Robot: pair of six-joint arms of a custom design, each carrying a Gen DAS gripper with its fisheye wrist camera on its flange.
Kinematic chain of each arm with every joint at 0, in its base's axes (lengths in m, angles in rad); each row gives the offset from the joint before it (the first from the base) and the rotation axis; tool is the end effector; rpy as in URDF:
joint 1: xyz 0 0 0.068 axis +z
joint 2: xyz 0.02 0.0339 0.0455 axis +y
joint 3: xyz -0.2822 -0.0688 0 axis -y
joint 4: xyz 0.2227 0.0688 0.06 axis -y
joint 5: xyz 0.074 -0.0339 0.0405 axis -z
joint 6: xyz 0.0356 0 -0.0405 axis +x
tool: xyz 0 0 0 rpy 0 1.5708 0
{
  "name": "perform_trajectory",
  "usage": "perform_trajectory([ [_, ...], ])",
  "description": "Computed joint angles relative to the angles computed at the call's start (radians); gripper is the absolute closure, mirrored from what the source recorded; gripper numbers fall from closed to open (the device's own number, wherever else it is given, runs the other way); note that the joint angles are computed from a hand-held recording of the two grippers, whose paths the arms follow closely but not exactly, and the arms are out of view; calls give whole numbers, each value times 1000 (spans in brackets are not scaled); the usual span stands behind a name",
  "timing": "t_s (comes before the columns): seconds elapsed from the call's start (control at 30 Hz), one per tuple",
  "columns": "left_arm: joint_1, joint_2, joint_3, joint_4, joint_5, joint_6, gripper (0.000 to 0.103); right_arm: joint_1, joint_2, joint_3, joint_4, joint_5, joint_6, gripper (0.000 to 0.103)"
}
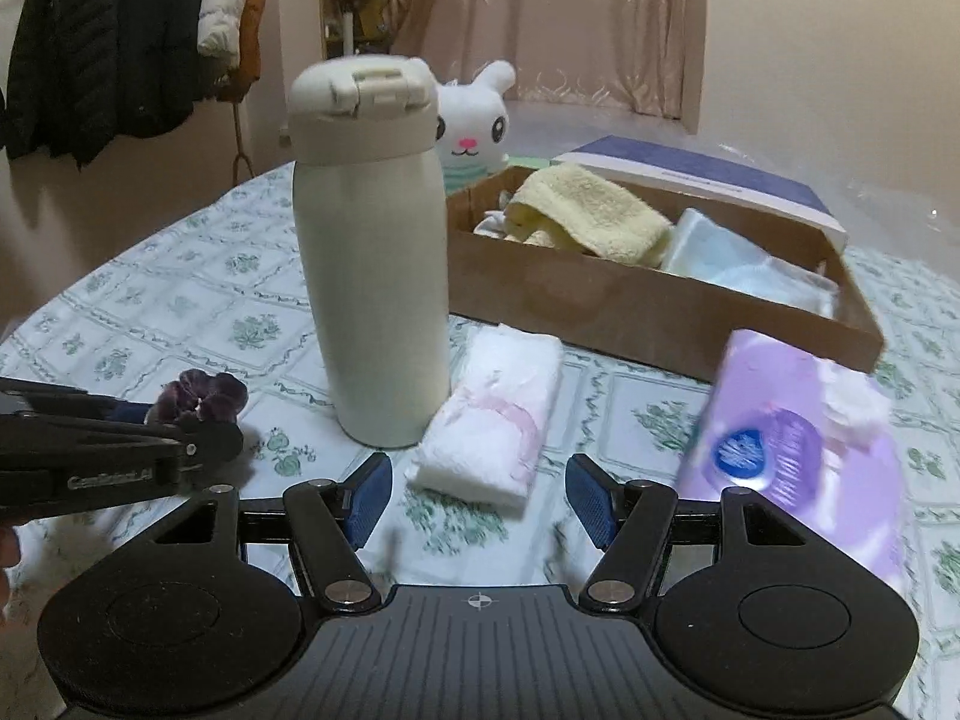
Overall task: Organize soft objects
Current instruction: 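Grasp the purple scrunchie with the left gripper while the right grasps the white towel, then lift and carry the scrunchie and white towel over the cardboard box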
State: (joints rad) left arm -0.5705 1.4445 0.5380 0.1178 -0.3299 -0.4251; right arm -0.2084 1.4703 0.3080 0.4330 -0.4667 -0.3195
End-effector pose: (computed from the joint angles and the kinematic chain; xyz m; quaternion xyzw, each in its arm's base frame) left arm 0.2123 -0.1225 0.1787 0.0038 0.9141 -0.0461 0.4028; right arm 0.2128 -0.0286 0.1432 -0.1436 0.8814 0.1001 0.4387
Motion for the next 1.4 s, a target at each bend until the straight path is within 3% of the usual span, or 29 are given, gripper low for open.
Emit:
perform_trajectory([
  [0.3,15,26,4,23,16,-6,76,154,137,58,79,214,-4,39],
  [0.37,14,26,2,25,20,-8,76,150,155,68,69,201,-6,55],
  [0.47,11,19,-4,21,20,-6,76,140,158,49,101,204,-20,64],
  [0.63,-21,-13,-11,-15,22,-18,76,59,61,3,29,124,-49,67],
  [0.8,-102,-73,-28,-74,25,-45,76,-78,-157,-47,-222,-8,-134,67],
  [0.93,-181,-120,-37,-131,42,-87,76,-279,-322,-44,-533,-132,-319,67],
  [1.03,-246,-137,-42,-160,34,-112,76,-417,-364,-17,-707,-195,-477,66],
  [1.1,-276,-132,-39,-167,24,-123,76,-487,-364,2,-793,-233,-556,60],
  [1.17,-295,-123,-34,-173,9,-130,76,-495,-347,8,-804,-234,-555,46],
  [1.23,-308,-118,-30,-179,-9,-135,76,-484,-332,8,-794,-230,-529,42],
  [1.4,-300,-108,-34,-168,-14,-139,76,-412,-296,-24,-660,-200,-431,41],
])
